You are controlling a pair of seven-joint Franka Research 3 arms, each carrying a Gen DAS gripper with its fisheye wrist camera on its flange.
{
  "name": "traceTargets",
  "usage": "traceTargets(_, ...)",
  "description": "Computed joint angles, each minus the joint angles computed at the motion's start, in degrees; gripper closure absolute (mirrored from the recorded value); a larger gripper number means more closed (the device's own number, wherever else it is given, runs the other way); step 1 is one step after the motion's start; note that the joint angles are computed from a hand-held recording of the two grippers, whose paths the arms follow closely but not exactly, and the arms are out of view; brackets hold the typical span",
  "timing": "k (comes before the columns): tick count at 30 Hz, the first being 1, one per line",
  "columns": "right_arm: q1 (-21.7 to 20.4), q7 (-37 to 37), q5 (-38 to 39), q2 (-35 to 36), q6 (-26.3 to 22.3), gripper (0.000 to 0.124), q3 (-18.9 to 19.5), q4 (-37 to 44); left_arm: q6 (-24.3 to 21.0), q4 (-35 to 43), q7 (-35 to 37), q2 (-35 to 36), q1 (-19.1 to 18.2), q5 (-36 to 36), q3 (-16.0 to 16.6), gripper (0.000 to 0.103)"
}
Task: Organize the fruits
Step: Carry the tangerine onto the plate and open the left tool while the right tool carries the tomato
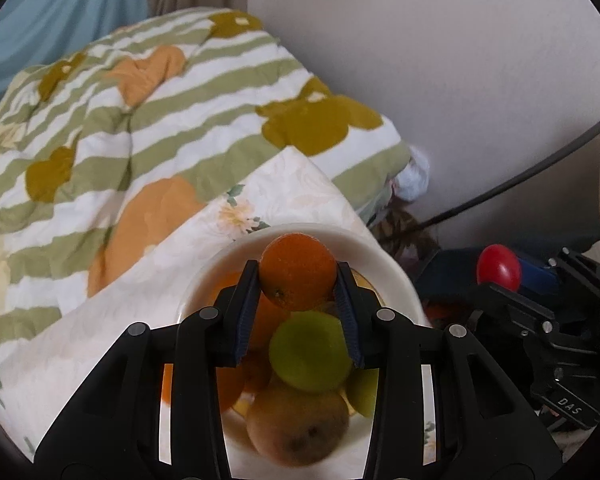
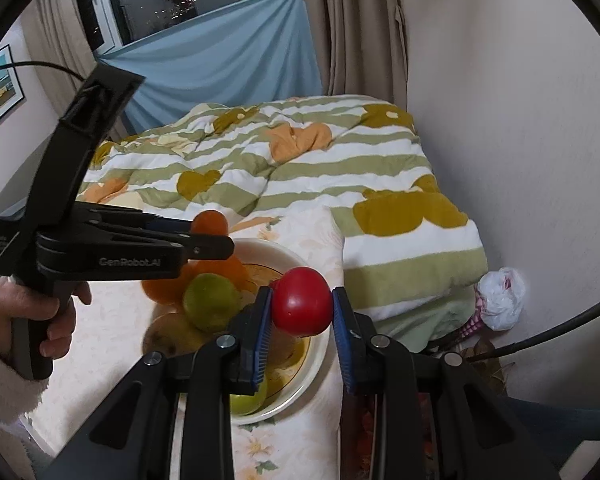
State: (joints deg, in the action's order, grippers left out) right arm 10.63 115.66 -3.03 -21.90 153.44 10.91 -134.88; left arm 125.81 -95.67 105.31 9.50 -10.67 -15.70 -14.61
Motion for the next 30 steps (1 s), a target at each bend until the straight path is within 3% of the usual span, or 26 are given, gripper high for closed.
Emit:
traceTargets(7, -0.3, 0.5, 0.8, 1.8, 1.3, 0.097, -0.7, -0.3, -3.9, 4.6, 0.2, 4.7, -0.8, 3.6, -0.6, 0.058)
traceTargets(9, -0.4, 1.0, 0.9, 1.8, 1.5, 0.097, -0.8, -0.7, -4.2, 5.1, 0.1, 5.2, -0.7, 3.8, -0.7, 0.044)
traceTargets(11, -0.4, 1.3, 1.1, 1.6, 1.4, 0.097, -0.9, -0.9, -3.2, 4.8, -0.1, 4.9, -0.7, 3.9, -0.8, 0.01)
traceTargets(12, -0.4, 1.5, 1.1, 1.5, 1.3, 0.097, -0.9, -1.0, -2.5, 4.5, -0.1, 4.7, -0.6, 3.8, -0.8, 0.007)
traceTargets(20, -0.2, 0.0, 1.5, 1.2, 1.2, 0.097, -1.5, -0.9, -0.5, 2.9, -1.2, 2.1, 0.4, 2.5, -0.3, 0.006)
traceTargets(30, 4.1, -13.1, 10.4, 4.6, 3.2, 0.097, -5.6, 0.9, 4.5, -5.4, -6.2, -5.8, 2.0, 2.1, 2.4, 0.0)
